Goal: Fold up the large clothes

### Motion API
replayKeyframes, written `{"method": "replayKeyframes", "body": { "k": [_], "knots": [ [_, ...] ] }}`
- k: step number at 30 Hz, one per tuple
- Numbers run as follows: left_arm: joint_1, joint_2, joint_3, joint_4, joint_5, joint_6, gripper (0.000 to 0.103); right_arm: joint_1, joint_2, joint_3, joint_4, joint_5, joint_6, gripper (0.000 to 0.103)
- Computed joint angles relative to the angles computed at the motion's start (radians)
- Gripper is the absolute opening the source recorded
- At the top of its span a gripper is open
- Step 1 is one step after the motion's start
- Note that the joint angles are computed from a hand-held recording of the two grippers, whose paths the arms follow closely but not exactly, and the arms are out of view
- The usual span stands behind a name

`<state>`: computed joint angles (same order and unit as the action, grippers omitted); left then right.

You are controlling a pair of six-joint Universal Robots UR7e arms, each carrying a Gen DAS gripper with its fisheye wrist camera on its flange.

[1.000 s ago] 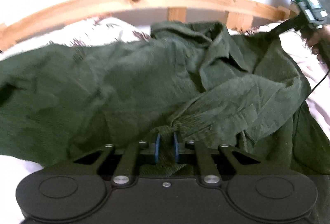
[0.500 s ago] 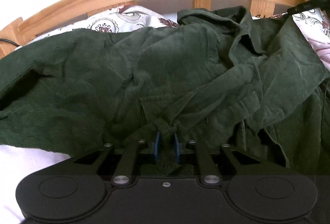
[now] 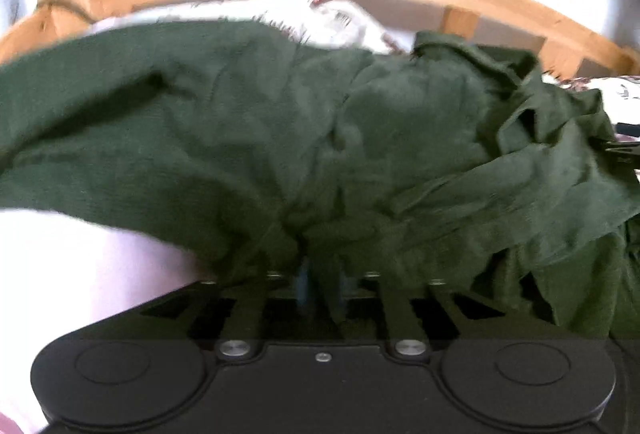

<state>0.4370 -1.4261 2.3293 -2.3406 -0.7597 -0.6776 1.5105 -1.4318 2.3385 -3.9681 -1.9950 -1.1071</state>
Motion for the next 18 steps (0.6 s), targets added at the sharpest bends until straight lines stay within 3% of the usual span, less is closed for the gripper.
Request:
{"method": "replayKeyframes", "body": {
  "k": [2, 3, 5, 7, 9, 12, 14, 18],
  "knots": [
    [-0.022, 0.012, 0.022, -0.084, 0.026, 0.063, 0.05, 0.018, 0.017, 0.031, -0.116, 0.014, -0.025, 0.08],
    [-0.027, 0.028, 0.028, -0.142, 0.033, 0.099, 0.057, 0.023, 0.017, 0.062, -0.176, 0.055, -0.038, 0.08],
    [-0.032, 0.069, 0.04, -0.267, 0.036, 0.167, 0.073, 0.014, -0.008, 0.137, -0.217, 0.159, -0.059, 0.091],
    [-0.031, 0.135, 0.029, -0.328, 0.038, 0.202, 0.077, 0.014, 0.003, 0.2, -0.257, 0.201, -0.088, 0.097],
    [-0.026, 0.202, -0.004, -0.262, 0.045, 0.206, 0.076, 0.013, 0.033, 0.231, -0.269, 0.186, -0.137, 0.099],
    [-0.026, 0.299, -0.012, -0.225, 0.104, 0.221, 0.074, -0.033, 0.165, 0.224, -0.428, 0.178, -0.229, 0.102],
    [-0.043, 0.305, -0.001, -0.229, 0.127, 0.224, 0.074, -0.073, 0.155, 0.229, -0.408, 0.226, -0.154, 0.102],
    [-0.086, 0.185, 0.033, -0.172, 0.112, 0.151, 0.081, -0.057, 0.086, 0.243, -0.337, 0.225, -0.069, 0.102]
  ]
}}
